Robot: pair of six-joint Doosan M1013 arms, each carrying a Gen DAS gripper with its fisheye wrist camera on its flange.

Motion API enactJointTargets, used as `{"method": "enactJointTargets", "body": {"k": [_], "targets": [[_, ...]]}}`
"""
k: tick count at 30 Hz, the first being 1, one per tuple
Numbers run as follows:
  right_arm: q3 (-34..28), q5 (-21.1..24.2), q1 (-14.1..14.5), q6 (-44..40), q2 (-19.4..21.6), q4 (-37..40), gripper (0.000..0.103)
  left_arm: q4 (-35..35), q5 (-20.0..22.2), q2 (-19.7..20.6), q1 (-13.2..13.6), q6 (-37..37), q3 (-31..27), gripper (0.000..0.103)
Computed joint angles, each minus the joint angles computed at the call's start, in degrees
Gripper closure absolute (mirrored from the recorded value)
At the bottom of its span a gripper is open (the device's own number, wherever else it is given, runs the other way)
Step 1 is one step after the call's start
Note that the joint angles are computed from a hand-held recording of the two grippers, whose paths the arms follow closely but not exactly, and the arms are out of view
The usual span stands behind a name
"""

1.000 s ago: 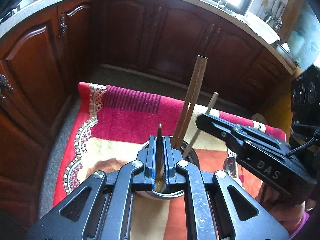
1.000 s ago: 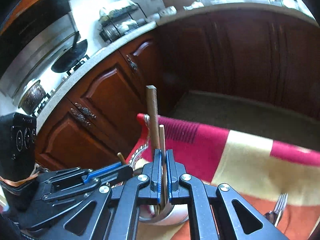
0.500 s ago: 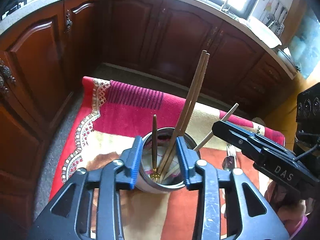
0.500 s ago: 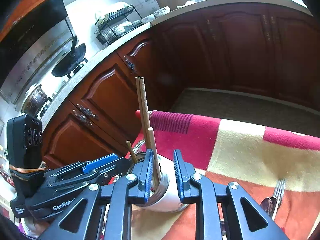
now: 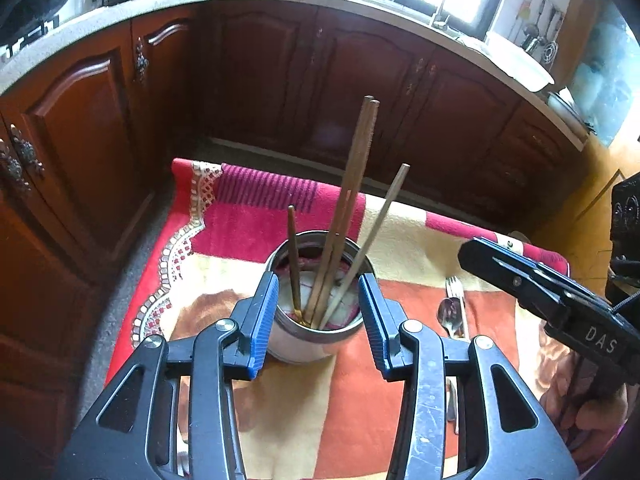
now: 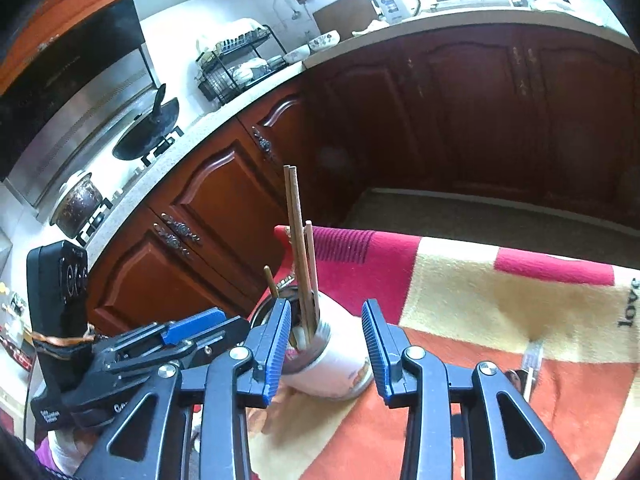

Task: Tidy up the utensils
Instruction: 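Move the right tool back to the remaining spoons and forks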

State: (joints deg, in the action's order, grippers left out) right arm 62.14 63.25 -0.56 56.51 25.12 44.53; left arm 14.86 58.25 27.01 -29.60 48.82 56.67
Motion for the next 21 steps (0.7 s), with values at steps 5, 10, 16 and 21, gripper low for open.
{"method": "enactJointTargets", "body": {"k": [5,10,16,21], "targets": [[2.6,-1.6,-0.6,-1.0,-2.0,-1.3,0.063,2.2,0.0,-0.4,-1.4,-0.5,0.3,0.060],[5.0,-2.9,-1.3,-1.1,-3.5,-3.0,0.063,4.0,0.7,-0.2,-2.8,-1.0,0.3,0.059],[7.0,-3.7,-2.2,-1.3,-4.8,-4.2,0.063,4.2,0.8,0.1,-4.3,-0.6,0.4,0.059],[8.9,-4.4,-3.0,-1.8,-5.8,-5.4,0.063,1.8,0.7,0.7,-4.8,0.3,0.5,0.059]]}}
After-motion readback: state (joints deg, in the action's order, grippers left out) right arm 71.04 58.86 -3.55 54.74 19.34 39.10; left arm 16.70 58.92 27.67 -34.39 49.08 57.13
